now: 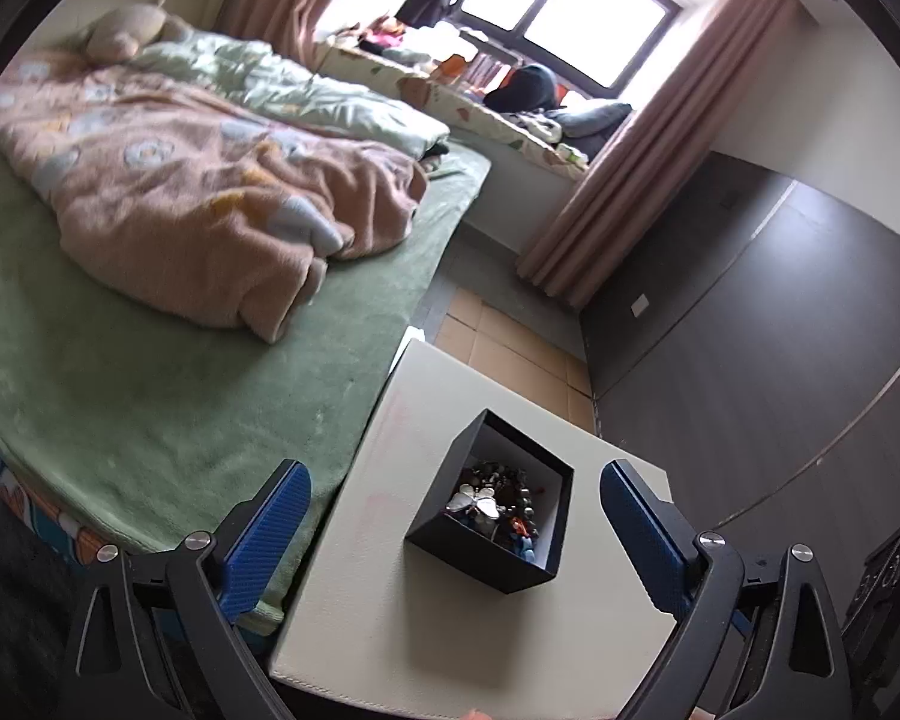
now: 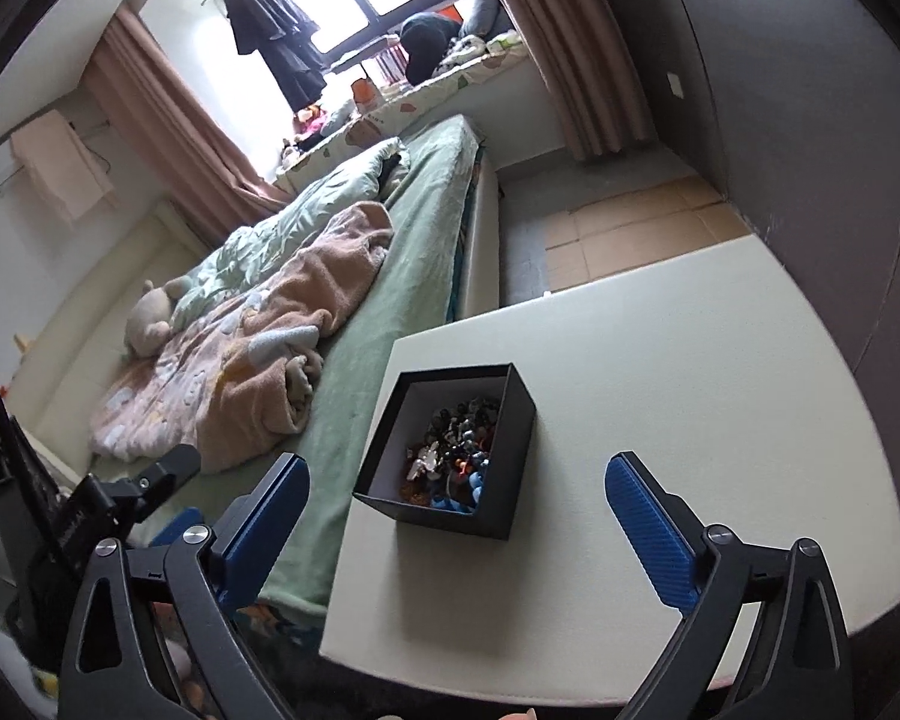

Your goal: Organize jewelry

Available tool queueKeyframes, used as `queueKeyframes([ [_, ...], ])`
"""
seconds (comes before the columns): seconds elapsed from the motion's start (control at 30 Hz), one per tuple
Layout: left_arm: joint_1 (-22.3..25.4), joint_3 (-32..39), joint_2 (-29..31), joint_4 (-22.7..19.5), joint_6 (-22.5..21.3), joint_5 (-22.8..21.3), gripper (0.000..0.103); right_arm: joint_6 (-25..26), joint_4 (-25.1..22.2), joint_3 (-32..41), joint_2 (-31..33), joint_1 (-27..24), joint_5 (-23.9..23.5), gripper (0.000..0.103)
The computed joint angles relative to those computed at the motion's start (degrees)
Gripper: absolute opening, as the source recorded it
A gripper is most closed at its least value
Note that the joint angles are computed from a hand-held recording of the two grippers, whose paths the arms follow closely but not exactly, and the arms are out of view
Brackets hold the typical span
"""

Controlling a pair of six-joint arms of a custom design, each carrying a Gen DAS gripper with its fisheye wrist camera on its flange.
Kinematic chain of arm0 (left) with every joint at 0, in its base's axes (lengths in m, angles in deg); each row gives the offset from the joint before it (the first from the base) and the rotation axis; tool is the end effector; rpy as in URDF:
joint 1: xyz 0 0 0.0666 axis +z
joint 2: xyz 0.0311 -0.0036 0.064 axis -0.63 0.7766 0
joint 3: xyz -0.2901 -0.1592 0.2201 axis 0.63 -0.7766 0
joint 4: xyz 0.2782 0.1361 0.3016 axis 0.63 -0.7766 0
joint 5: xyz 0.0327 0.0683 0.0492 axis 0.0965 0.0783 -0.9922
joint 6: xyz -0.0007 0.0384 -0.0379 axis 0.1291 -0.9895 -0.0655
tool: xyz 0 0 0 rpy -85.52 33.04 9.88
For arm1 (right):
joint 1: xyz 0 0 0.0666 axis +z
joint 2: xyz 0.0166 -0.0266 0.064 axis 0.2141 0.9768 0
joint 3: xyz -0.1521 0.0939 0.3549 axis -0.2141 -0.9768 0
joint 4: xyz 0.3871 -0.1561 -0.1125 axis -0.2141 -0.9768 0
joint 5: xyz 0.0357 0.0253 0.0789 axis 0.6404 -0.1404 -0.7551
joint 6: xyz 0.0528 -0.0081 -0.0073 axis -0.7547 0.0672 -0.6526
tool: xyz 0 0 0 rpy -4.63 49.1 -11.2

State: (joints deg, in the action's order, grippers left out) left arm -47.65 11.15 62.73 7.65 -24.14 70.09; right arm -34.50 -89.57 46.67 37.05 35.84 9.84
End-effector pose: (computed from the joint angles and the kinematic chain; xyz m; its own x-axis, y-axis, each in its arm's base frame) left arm 0.5715 -0.0942 0.4064 -0.6682 -0.3430 -0.6602 0.0110 0.8827 -0.4698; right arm 0.5614 0.2403 0.4043 -0.6694 0.3369 -0.6621 0.0527 0.9106 0.4100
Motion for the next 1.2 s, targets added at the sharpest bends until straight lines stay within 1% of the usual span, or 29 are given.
queueKeyframes([
  [0.07,-0.79,-0.71,-1.25,0.25,-2.14,-0.92,0.099,0.04,0.33,-1.80,-1.87,0.57,2.35,0.103],
  [0.13,-2.01,-1.71,-2.70,0.89,-4.88,-2.83,0.100,0.97,1.01,-3.64,-3.65,1.16,4.00,0.103],
  [0.23,-3.55,-2.83,-4.17,1.49,-9.33,-5.39,0.102,2.01,0.64,-5.53,-5.76,2.00,6.62,0.103],
  [0.3,-4.21,-3.25,-4.81,1.40,-11.43,-5.59,0.102,2.32,0.77,-6.54,-7.00,2.03,6.56,0.103],
  [0.4,-5.16,-3.74,-5.83,0.83,-14.28,-5.84,0.102,3.32,-2.18,-5.91,-7.69,2.32,6.93,0.103],
  [0.47,-5.76,-3.99,-6.50,0.47,-15.62,-6.52,0.102,4.19,-2.70,-6.27,-8.46,2.42,5.97,0.103],
  [0.63,-6.44,-3.58,-7.05,-1.14,-16.40,-7.63,0.102,6.11,-2.73,-7.36,-10.00,2.69,7.40,0.103],
  [0.7,-6.65,-3.71,-7.29,-1.24,-16.44,-8.55,0.102,6.84,-2.74,-7.88,-10.74,2.73,7.24,0.103],
  [0.8,-6.79,-3.49,-7.25,-2.13,-16.71,-8.45,0.102,7.90,-2.98,-8.43,-11.67,2.74,7.30,0.103],
  [0.87,-6.98,-3.35,-7.25,-2.72,-16.89,-8.58,0.102,7.69,-2.92,-8.73,-12.35,2.51,6.80,0.103],
  [0.97,-7.16,-3.37,-7.52,-3.34,-17.01,-8.58,0.102,7.58,-1.27,-9.71,-13.55,2.06,4.17,0.103],
  [1.1,-7.38,-3.75,-8.33,-3.32,-17.74,-9.17,0.102,8.42,-1.99,-9.65,-13.96,2.67,5.73,0.103],
  [1.2,-7.30,-3.68,-8.48,-3.87,-18.08,-8.61,0.102,8.15,-2.23,-9.57,-13.93,2.80,6.11,0.103],
])
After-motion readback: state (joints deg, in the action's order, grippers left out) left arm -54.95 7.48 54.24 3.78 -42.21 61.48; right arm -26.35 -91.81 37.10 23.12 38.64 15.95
